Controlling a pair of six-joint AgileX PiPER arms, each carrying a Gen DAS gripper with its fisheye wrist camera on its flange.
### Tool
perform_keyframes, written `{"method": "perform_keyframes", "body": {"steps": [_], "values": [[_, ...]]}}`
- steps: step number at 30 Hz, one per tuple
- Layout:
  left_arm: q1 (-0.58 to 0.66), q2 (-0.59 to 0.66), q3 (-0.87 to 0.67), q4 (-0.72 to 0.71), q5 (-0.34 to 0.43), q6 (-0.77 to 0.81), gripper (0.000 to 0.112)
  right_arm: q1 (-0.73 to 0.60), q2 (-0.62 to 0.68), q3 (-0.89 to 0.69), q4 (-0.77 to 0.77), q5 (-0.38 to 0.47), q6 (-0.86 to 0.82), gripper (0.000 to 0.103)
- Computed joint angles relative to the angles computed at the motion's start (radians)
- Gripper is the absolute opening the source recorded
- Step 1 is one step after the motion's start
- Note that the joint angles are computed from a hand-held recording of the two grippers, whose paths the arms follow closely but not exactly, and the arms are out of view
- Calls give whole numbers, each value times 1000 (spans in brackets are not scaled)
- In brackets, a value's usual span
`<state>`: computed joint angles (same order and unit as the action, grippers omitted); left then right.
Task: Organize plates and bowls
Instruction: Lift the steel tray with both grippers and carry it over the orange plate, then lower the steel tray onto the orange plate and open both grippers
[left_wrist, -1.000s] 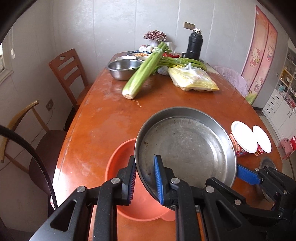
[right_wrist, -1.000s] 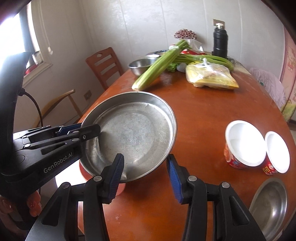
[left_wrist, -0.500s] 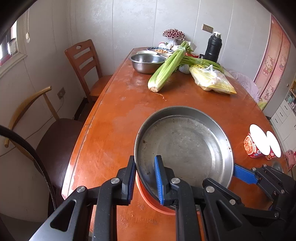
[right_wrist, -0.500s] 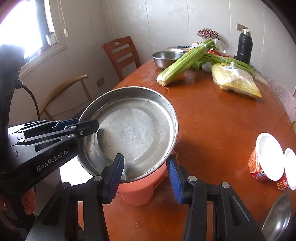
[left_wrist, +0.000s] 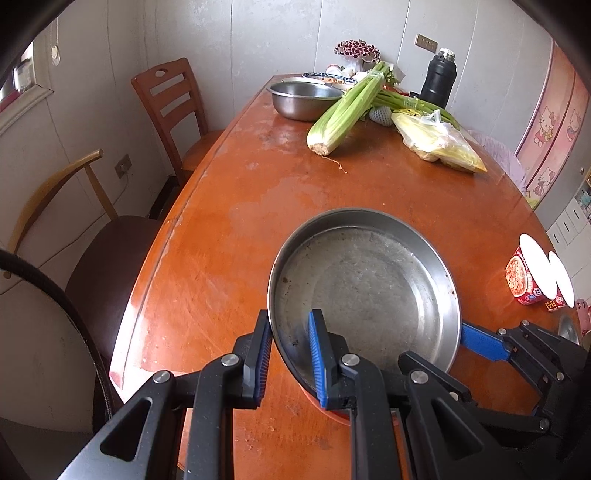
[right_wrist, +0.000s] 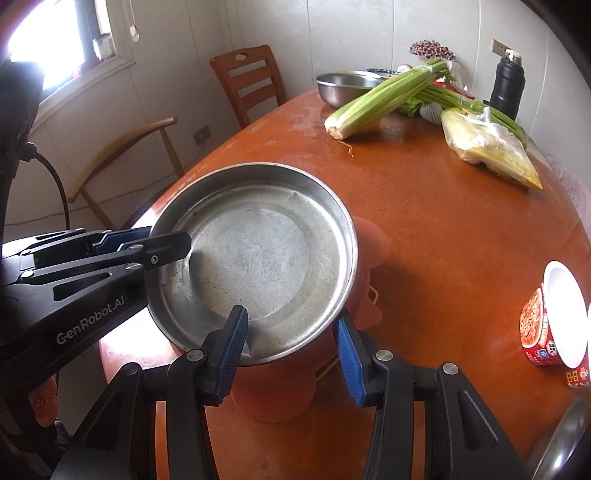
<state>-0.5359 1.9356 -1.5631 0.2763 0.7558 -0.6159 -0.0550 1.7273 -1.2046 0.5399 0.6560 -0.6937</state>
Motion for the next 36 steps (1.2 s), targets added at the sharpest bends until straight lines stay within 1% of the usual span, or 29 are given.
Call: {"method": "perform_keyframes", "body": {"steps": [6,13,19,23,25,31,36], "values": [[1,4,10,-10,-7,7,19,15,-4,14,-29,-35,7,50],[6,14,5,-31,-3,24,19,67,-28,53,-170,-132,74,50],[11,9,20,-61,-20,47,19,87,-31,65,-255,-174,133,50],[7,12,26,-65,-24,47,19,62,-27,54,-191,-154,78,51],[8,9,29,-71,-27,51,19,55,-24,50,-182,-144,71,51],[12,3,40,-84,-29,58,19,54,-33,67,-224,-177,104,51],[12,-4,52,-91,-38,63,19,29,-31,67,-166,-161,51,51]]}}
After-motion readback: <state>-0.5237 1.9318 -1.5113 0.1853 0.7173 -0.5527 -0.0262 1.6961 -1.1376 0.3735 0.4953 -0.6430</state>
